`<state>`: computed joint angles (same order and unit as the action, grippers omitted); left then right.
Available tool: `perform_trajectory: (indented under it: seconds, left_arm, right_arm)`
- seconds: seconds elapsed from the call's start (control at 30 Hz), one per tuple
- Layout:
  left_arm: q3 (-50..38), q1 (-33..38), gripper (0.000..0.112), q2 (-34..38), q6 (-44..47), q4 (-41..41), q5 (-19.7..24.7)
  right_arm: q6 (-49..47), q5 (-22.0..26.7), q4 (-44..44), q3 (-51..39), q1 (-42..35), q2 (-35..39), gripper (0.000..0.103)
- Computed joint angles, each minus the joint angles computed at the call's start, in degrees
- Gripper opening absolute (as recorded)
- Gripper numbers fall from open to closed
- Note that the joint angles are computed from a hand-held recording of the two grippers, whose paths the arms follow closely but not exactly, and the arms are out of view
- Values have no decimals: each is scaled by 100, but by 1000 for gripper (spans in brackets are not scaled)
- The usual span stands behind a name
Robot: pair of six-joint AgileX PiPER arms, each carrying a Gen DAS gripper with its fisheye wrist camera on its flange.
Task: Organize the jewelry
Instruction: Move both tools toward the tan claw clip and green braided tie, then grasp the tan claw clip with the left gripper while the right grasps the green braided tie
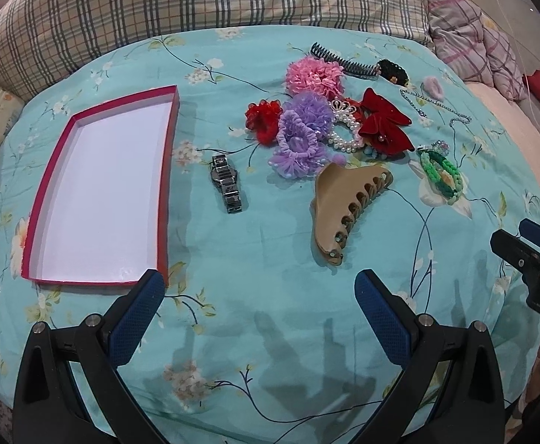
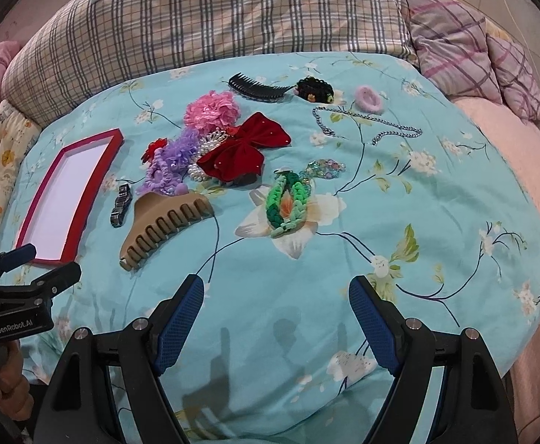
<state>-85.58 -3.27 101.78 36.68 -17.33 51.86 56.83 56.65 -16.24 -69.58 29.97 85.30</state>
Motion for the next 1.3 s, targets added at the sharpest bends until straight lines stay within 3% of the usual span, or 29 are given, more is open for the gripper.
perform_trajectory:
  seconds: [0.33,0.4,0.57,0.8,0.9,0.97,1.03,1.3]
  left_arm:
    - [-749,-84,103,690,340,-609,562]
    - [-1058,-149,103,954,271,-635,766]
    - [-1638,-282,103,1470,181,-803,1064]
    - [-2246,-427,103,2023,104,-865,1399]
    - [-2399,-459,92,2171,106,-912,1472]
    - [-2543,-459,68,2296,132,-984,1633]
    - [-2649,-448,55,2393,173,-1042,1789]
    - [-2012,-402,54,1994,730,-1253,1426]
  right_arm:
    - [-325,-964,418,387,-650,-38,80]
    - [-440,-1029,464,321,-783,100,74]
    - [-950,-1249,896,193,-1234,487,44]
    - [-1414,-1422,1272,89,-1547,968,29]
    - [-1588,-1514,1436,99,-1617,1078,17]
    - [-1687,-1566,1532,116,-1626,1110,13]
    - [-1725,-1618,1567,144,-1626,1111,12]
    - [-1715,-1777,1641,393,-1589,736,10]
